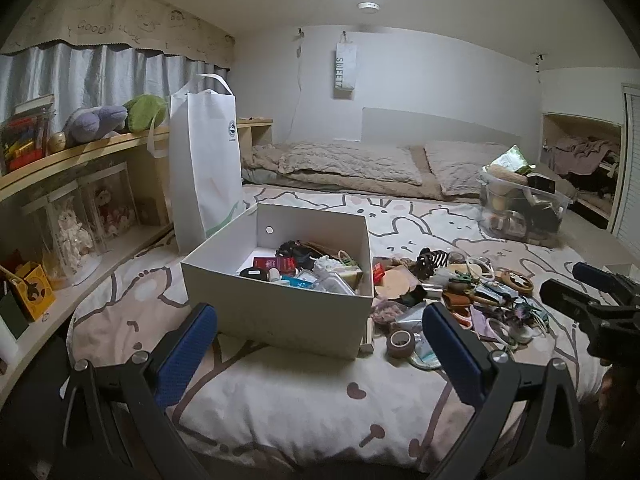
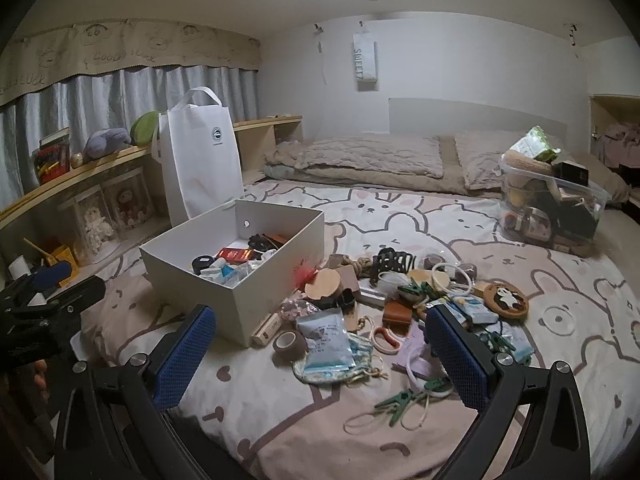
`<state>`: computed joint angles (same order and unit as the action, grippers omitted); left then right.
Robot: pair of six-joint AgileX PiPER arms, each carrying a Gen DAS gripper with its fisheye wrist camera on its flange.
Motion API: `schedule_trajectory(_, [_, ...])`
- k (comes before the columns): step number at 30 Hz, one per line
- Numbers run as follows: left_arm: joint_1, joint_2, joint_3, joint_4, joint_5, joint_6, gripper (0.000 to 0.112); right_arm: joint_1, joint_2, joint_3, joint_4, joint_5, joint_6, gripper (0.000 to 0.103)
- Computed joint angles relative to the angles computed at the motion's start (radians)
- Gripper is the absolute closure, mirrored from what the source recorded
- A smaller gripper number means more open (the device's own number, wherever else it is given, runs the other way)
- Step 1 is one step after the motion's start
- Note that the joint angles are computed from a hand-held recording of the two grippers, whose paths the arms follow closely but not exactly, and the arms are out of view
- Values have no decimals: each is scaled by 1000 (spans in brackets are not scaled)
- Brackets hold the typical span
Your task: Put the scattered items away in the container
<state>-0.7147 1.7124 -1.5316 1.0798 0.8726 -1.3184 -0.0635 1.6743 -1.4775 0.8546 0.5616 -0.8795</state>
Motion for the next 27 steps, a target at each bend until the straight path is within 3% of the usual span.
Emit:
schedule_trajectory(7, [-28,-35,53,49,28,-73,9,-29,-45,64,52,-6,-59,0])
schedule_trajectory(27, [-67,-82,132,97,6,-120,9,-57,-106,137,80,-24,-84,0])
